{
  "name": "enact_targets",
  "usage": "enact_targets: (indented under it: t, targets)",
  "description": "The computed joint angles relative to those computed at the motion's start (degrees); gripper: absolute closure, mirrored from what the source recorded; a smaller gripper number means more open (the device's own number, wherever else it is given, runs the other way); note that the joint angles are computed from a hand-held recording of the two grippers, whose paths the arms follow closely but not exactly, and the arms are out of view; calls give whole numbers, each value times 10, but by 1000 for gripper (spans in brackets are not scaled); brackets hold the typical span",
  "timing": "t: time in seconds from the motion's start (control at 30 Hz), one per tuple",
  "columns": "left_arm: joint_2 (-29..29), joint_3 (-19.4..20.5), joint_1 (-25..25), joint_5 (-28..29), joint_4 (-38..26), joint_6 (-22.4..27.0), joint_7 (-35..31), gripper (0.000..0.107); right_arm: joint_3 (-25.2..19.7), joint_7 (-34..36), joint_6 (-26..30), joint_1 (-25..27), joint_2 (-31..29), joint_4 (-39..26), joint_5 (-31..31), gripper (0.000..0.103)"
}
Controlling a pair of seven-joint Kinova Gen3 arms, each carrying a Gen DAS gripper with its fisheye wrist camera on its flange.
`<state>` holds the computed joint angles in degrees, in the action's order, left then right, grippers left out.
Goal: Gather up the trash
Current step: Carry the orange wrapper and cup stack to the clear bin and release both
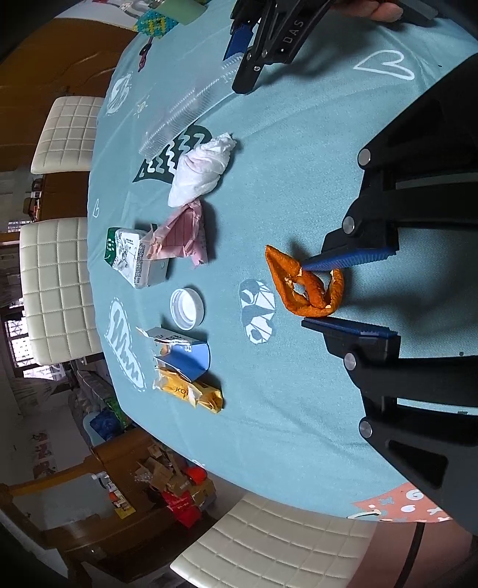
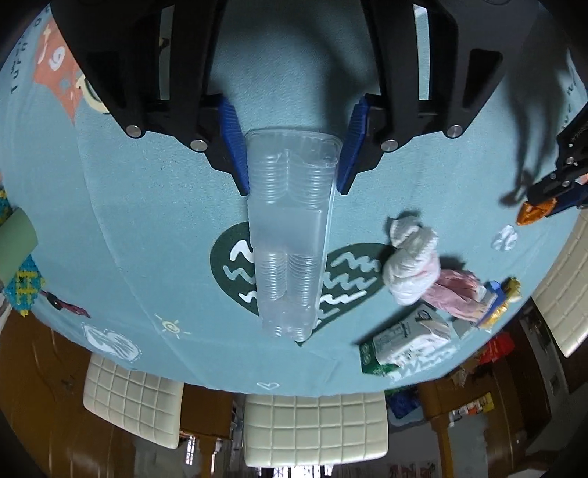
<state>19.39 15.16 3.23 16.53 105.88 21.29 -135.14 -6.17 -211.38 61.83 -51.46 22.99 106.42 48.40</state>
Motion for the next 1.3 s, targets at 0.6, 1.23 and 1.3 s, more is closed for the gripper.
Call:
enact_targets:
  t: [0.6, 1.23, 1.3]
  targets:
    - [-21, 31, -112, 152, 10, 22, -150, 82, -9, 77, 76, -41, 27, -104, 19, 54]
    - [-5, -8, -169, 279, -2, 41, -273, 82, 40, 291, 76, -69, 123, -293, -15, 54]
    - [2, -13, -175, 279, -10, 46, -269, 82, 45, 322, 74, -69, 138, -319, -24, 54]
